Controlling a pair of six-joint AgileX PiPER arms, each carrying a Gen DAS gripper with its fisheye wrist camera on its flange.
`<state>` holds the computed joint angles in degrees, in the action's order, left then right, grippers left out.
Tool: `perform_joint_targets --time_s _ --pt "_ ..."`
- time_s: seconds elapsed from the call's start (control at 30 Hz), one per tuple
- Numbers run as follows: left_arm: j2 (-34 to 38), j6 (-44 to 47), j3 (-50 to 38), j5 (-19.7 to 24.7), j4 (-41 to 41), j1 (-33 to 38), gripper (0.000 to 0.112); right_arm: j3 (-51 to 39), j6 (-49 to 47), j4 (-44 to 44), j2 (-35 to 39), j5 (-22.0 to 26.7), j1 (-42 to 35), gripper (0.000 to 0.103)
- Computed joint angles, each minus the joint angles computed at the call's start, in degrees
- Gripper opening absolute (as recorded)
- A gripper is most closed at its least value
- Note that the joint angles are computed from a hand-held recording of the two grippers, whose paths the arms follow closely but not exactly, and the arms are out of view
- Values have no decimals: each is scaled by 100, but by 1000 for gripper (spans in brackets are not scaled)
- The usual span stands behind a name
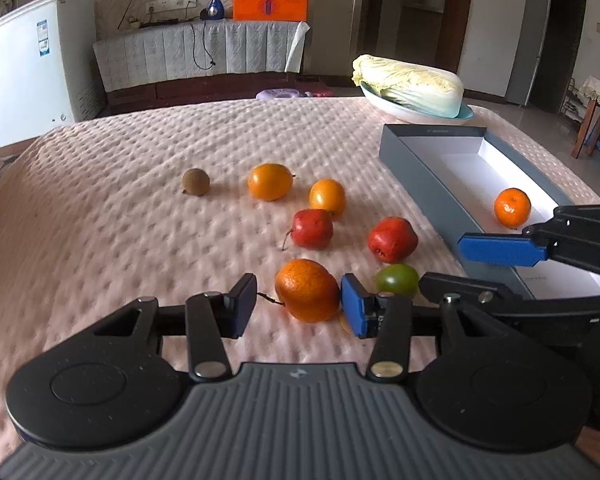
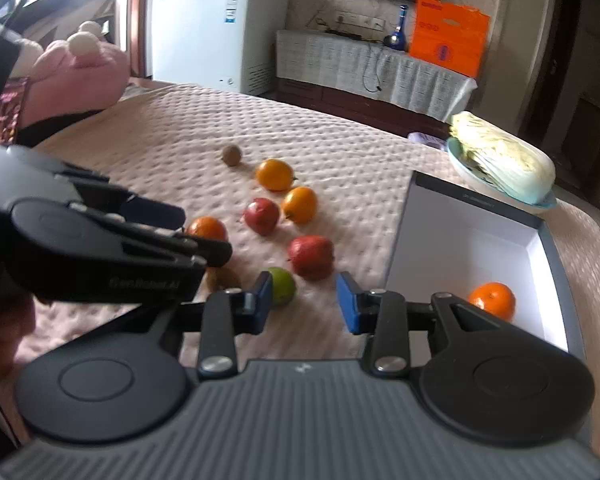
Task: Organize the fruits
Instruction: 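Close left tool on the orange while right tool grasps the green lime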
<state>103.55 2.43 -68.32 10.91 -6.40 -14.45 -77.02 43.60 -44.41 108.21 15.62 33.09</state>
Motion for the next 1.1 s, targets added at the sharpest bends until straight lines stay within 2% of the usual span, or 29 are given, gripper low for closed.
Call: perform_joint_targets --time_s 0.13,0.27,0.37,0.43,0.57,0.7,0.8,0.9,0.97,1.0,1.03,1.1 --pt "-95 943 119 -17 -869 151 54 -163 -809 728 131 116 -10 38" --pt "-97 1660 133 91 -1496 219 57 -335 -937 879 262 300 -10 38" --pt "-74 1640 144 27 -1445 189 57 -366 -935 889 310 254 -23 37" --pt "-32 1952 103 66 -1856 236 57 -373 -1119 1086 323 175 -46 37" --pt "-4 1888 89 15 -1831 213 57 -447 -1424 1362 399 135 -56 37" --pt "43 2288 66 15 -2315 261 57 -532 -1618 1603 484 68 -85 37" --pt "77 2386 42 0 -2477 259 57 -572 -1384 1328 517 87 -39 37" --pt "113 2299 0 -13 -2439 236 56 -696 -1624 1650 576 181 -64 37" --pt "150 2332 -47 0 -2482 232 55 -824 -2149 2216 640 267 -107 32" --pt "166 2414 -55 14 -2554 233 51 -885 -2250 2355 676 336 -107 27" --pt "200 2685 -104 140 -2832 264 49 -906 -2228 2264 690 374 -83 26" --pt "202 2663 -115 165 -2794 249 44 -911 -2076 2104 700 395 -50 25"
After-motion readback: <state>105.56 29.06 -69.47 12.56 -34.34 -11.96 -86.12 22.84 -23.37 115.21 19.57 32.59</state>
